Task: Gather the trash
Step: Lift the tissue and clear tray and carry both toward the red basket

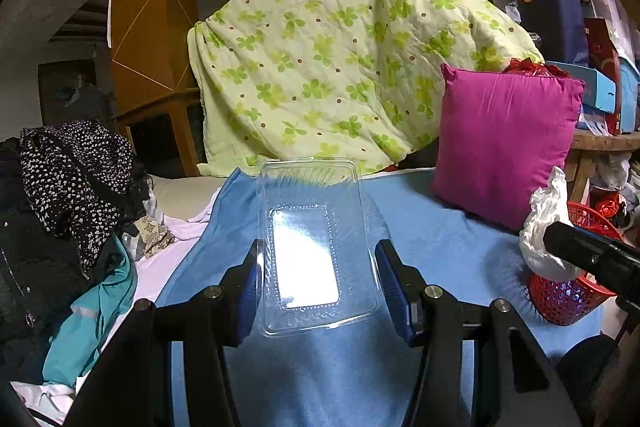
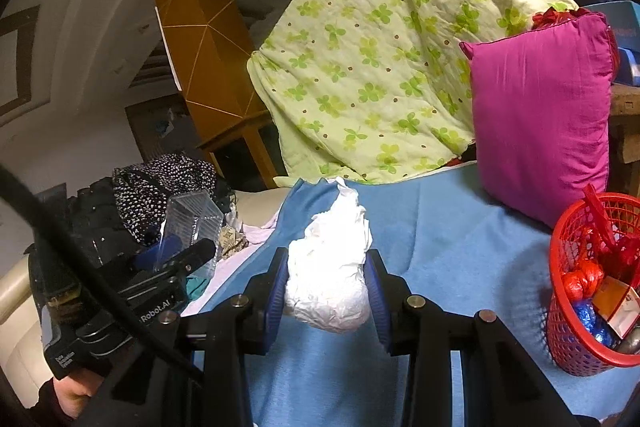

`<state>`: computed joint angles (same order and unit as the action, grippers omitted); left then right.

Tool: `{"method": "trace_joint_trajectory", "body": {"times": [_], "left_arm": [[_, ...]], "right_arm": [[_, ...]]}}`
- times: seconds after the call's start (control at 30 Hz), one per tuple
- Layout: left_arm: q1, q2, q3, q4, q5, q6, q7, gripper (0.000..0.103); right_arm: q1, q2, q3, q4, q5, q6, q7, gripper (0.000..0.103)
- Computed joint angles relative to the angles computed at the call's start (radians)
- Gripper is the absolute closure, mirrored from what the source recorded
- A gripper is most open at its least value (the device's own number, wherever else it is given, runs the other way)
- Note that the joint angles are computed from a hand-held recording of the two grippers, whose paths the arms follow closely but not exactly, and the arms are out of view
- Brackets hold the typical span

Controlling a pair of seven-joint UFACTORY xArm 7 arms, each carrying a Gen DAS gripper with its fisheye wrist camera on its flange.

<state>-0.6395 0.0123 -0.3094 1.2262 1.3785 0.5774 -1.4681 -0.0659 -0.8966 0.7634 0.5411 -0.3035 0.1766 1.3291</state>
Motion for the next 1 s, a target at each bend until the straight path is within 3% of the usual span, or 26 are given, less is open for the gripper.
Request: {"method": "trace_joint_trajectory", "body": {"times": [1.0], "left_arm": [[-0.054, 0.034, -0.002, 0.037, -0.017, 0.048, 0.072, 0.046]], "right_arm": [[0.056, -0.092, -0.034, -0.075, 0.029, 0.009, 0.033, 0.063]]}}
